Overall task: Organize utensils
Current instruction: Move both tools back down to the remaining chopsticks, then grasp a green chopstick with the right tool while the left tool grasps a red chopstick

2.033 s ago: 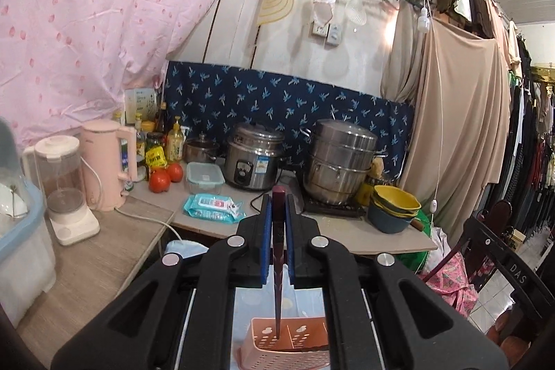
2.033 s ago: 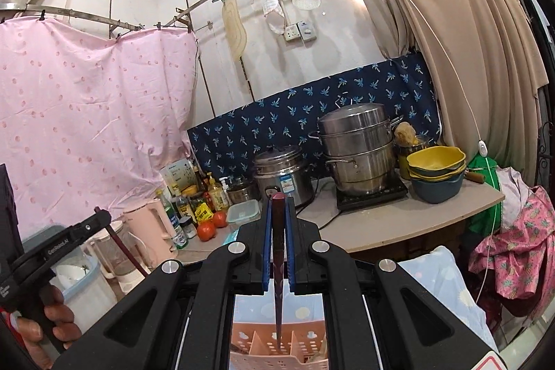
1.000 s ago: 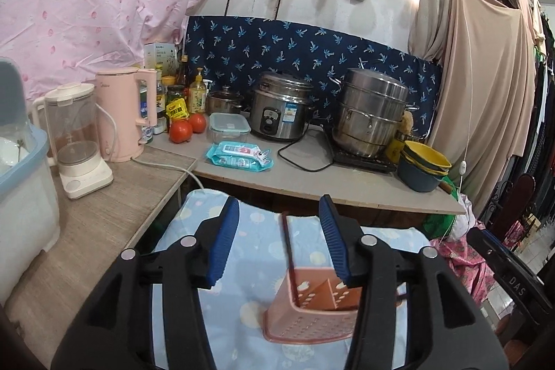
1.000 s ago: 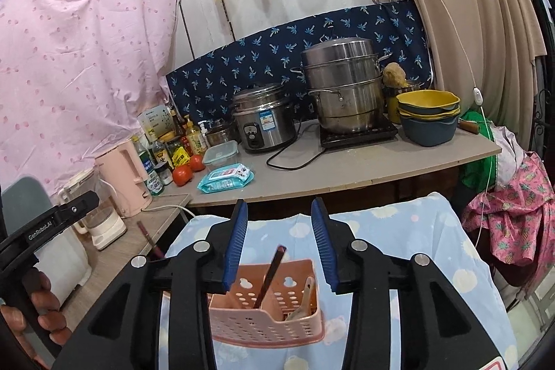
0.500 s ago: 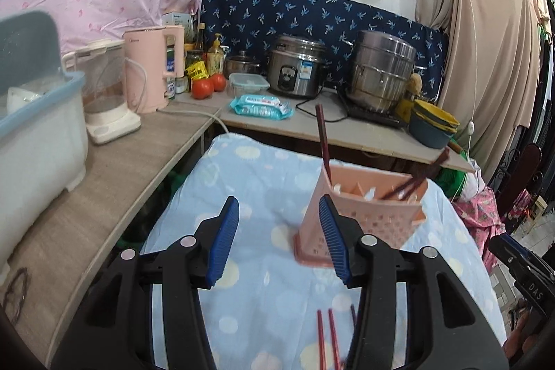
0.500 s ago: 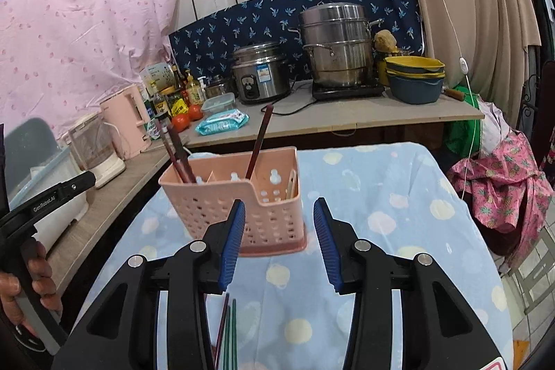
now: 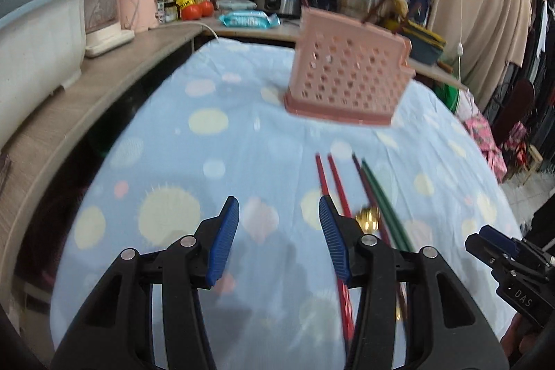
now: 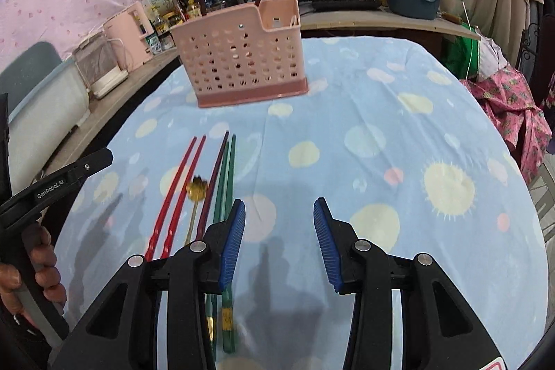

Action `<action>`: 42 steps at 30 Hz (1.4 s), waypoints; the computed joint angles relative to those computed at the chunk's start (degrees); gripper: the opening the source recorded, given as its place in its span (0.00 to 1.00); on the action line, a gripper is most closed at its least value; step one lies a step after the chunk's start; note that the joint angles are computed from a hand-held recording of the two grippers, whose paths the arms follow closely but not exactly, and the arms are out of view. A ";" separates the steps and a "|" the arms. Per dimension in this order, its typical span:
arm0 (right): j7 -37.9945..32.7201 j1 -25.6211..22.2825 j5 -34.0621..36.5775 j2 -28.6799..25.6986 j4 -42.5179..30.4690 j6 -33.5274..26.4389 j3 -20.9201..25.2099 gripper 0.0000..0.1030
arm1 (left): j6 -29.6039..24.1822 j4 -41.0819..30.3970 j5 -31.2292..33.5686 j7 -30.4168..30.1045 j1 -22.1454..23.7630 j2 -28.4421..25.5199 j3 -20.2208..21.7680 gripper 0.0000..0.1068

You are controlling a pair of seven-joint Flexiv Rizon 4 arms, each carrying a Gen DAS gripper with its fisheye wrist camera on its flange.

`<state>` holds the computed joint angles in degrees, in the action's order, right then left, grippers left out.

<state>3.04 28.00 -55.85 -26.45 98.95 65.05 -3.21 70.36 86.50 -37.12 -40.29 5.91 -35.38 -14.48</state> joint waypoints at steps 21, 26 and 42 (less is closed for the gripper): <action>-1.80 3.41 3.19 -1.20 1.20 -1.81 1.72 0.27 | -0.18 12.97 -6.20 8.96 -0.09 6.43 -0.30 0.45; -2.16 3.83 3.33 -1.19 1.53 -2.43 1.78 0.23 | 0.52 14.37 -8.06 10.92 -0.35 7.22 -0.40 0.45; 0.42 3.92 1.09 -0.80 2.18 -3.38 1.91 0.16 | 1.04 17.75 -10.51 14.09 -1.96 8.97 0.76 0.45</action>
